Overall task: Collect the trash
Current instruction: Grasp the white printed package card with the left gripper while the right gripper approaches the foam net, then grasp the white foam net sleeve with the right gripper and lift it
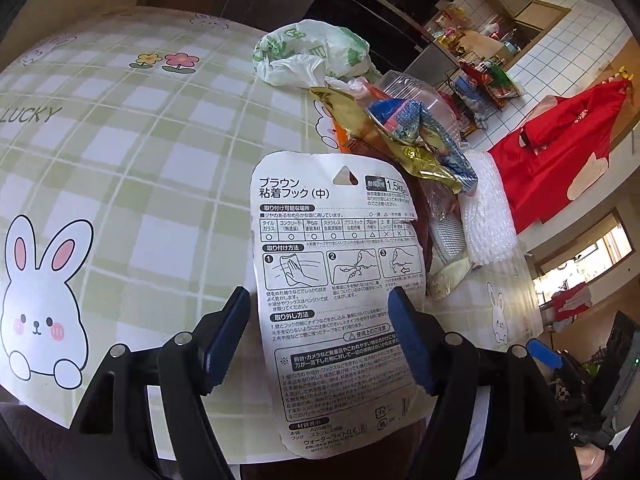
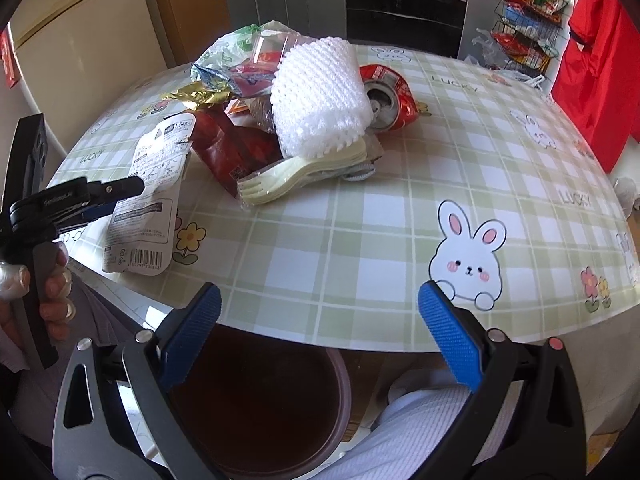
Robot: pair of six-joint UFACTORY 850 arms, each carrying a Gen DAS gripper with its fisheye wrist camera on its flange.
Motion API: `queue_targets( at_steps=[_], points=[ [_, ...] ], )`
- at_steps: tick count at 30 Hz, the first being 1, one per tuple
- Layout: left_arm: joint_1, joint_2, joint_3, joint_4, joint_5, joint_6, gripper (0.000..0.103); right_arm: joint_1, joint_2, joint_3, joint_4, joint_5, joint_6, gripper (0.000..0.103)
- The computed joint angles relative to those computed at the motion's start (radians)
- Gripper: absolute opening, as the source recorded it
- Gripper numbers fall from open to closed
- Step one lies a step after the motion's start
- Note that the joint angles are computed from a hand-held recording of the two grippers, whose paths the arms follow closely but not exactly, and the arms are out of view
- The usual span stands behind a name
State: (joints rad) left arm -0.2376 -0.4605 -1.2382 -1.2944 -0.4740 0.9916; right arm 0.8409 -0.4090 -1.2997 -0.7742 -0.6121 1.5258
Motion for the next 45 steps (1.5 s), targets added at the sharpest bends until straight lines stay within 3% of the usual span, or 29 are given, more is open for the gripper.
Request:
queue_targets(
  at_steps=[10,19,22,25,26,27,29,37,45],
  points=[
    [0.035,-0.003,0.01,-0.054,-0.104,0.024,0.069,-0.012,-0.109,-0.135,0.1,0.026,-0.137,0.097],
    [0.076,-0.03,0.002,-0.107,-0.255,0.001,0.068,-0.009,-0.255,-0.317,0.219,-0.046,-0.345,0.097],
    [0.092,-0.047,0.001,-0.136,-0.334,-0.022,0.067,-0.012,-0.254,-0.311,0.224,-0.047,-0.339,0.097],
    [0.09,-0.051,-0.004,-0.125,-0.347,-0.035,0.063,-0.019,-0.237,-0.286,0.218,-0.05,-0.31,0.097],
    [0.09,-0.057,-0.008,-0.12,-0.361,-0.047,0.057,-0.022,-0.226,-0.274,0.205,-0.051,-0.297,0.097],
    [0.092,-0.07,-0.017,-0.111,-0.389,-0.069,0.04,-0.023,-0.213,-0.261,0.178,-0.057,-0.272,0.097],
    [0.093,-0.095,-0.029,-0.087,-0.423,-0.129,0.02,-0.031,-0.194,-0.246,0.126,-0.069,-0.223,0.097],
    [0.099,-0.046,0.012,-0.218,-0.406,0.026,0.006,-0.088,-0.117,-0.195,-0.074,-0.084,-0.107,0.097],
    [0.099,0.025,0.078,-0.275,-0.428,0.157,0.001,-0.134,-0.195,-0.311,-0.078,-0.059,-0.256,0.097]
  ],
)
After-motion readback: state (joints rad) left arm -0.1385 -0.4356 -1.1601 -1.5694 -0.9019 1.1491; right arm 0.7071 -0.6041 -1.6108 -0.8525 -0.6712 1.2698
